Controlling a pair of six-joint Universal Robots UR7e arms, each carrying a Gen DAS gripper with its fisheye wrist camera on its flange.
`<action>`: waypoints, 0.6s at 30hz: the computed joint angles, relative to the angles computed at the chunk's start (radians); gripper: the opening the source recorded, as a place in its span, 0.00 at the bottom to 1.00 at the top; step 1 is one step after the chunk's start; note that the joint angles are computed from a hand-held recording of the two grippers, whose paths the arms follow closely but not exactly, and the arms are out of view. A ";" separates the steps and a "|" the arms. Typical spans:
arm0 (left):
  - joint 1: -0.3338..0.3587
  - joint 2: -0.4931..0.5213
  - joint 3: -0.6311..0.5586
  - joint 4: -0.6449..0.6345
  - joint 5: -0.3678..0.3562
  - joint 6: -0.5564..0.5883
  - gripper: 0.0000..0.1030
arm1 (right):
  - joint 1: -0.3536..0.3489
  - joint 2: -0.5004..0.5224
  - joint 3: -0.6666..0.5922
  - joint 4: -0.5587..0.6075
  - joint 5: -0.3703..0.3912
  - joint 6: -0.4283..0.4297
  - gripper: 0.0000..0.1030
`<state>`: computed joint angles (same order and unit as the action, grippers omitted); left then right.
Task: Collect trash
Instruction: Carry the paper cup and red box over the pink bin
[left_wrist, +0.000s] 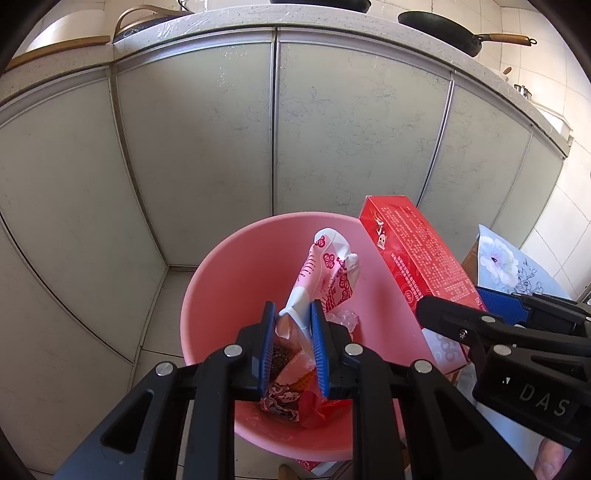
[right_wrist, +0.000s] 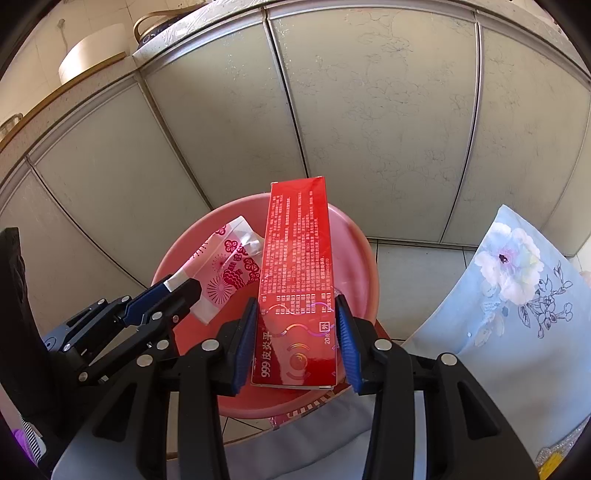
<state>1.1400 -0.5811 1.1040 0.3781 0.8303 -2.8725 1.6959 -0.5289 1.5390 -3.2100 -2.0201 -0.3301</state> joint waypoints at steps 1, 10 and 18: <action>0.000 0.001 -0.001 0.001 -0.002 0.000 0.18 | 0.001 0.001 -0.002 0.001 -0.001 0.000 0.40; 0.000 0.003 -0.007 0.000 -0.011 -0.001 0.19 | 0.005 0.009 -0.015 -0.004 -0.009 -0.009 0.40; 0.001 0.000 -0.002 -0.006 -0.019 -0.003 0.19 | 0.005 0.014 -0.020 -0.007 -0.011 -0.015 0.40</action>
<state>1.1411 -0.5809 1.1017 0.3717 0.8114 -2.8757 1.7004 -0.5150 1.5189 -3.2169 -2.0314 -0.3452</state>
